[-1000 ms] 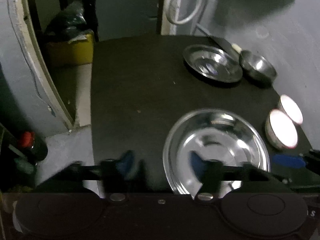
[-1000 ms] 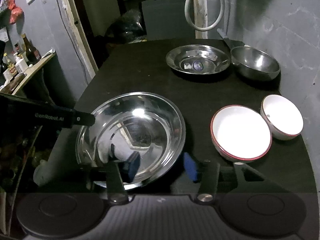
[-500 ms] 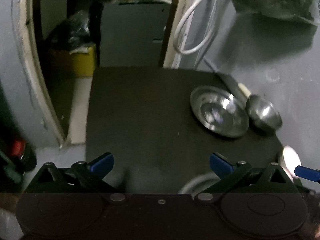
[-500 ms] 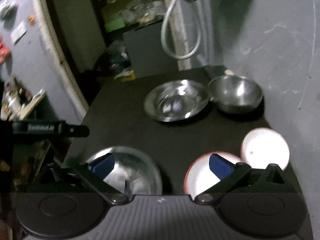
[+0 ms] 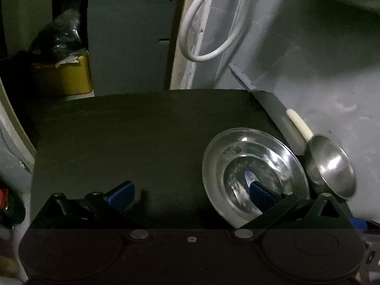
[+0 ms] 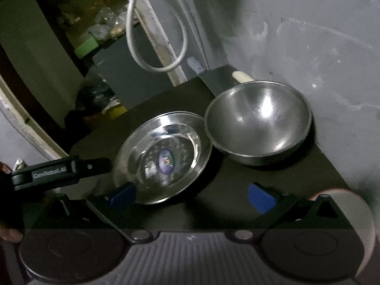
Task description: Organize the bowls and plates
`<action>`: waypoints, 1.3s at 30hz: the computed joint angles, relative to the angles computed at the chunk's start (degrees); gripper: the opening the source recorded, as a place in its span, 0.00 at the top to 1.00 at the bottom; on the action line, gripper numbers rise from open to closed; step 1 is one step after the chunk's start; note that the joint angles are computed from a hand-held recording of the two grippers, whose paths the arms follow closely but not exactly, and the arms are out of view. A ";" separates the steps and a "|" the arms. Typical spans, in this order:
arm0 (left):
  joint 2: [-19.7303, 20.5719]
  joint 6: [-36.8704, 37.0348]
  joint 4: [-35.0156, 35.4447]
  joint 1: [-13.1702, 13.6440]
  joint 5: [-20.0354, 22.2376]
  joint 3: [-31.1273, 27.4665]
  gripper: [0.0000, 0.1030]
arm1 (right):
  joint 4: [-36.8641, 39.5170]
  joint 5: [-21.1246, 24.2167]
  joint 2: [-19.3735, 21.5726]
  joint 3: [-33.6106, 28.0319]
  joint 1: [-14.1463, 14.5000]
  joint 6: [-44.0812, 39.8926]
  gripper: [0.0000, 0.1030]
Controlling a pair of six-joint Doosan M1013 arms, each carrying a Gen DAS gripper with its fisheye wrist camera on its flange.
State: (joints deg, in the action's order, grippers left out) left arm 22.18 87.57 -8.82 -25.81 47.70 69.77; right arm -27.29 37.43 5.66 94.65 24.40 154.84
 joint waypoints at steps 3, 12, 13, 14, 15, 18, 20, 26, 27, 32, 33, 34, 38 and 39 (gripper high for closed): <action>1.70 -3.26 3.00 -0.52 1.92 -2.16 0.01 | 1.29 0.64 1.51 -1.17 -0.67 -1.79 0.03; 3.40 -4.76 6.10 -1.42 5.23 -4.65 0.09 | 3.39 2.09 3.91 -3.20 -1.31 -3.40 0.43; 3.53 -3.76 4.93 -1.24 5.77 -4.90 0.10 | 3.48 2.38 3.94 -3.33 -1.29 -3.45 0.48; 3.47 -3.50 4.65 -1.27 5.76 -4.83 0.10 | 3.44 2.73 3.97 -3.46 -1.29 -3.41 0.48; 3.31 -3.43 4.88 -1.32 5.40 -4.62 0.12 | 3.40 2.82 3.90 -3.50 -1.29 -3.56 0.51; 3.11 -1.33 3.57 -1.26 5.50 -4.36 0.25 | 3.93 1.99 3.70 -3.18 -1.46 -4.69 0.62; 3.26 0.12 1.95 -1.07 6.53 -4.60 0.39 | 4.62 1.41 3.64 -2.96 -1.66 -5.36 0.68; 2.32 2.38 -2.61 -0.34 6.97 -3.26 0.75 | 7.19 -0.51 2.89 -2.29 -2.03 -7.61 0.77; 1.91 2.73 -3.03 -0.26 6.59 -2.65 0.75 | 7.48 -0.63 2.73 -2.18 -2.03 -8.04 0.78; -0.74 3.89 -4.97 0.31 4.51 0.81 0.75 | 6.78 -2.20 1.45 -1.02 -1.47 -9.52 0.78; -1.19 3.88 -5.11 0.37 4.11 1.33 0.75 | 6.59 -2.49 1.20 -0.86 -1.32 -9.79 0.78; -1.69 3.78 -5.27 0.44 3.69 1.92 0.75 | 6.22 -2.85 0.85 -0.61 -1.06 -9.94 0.78; -4.09 3.49 -4.99 0.62 1.93 4.36 0.75 | 4.13 -3.87 -0.35 0.26 0.08 -9.60 0.78; -4.65 3.63 -4.95 0.66 1.53 4.85 0.75 | 3.77 -4.03 -0.65 0.43 0.36 -9.53 0.78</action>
State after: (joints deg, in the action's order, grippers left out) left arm 17.54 91.20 -13.77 -25.15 49.22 74.63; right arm -23.52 33.40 5.01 95.08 24.77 145.32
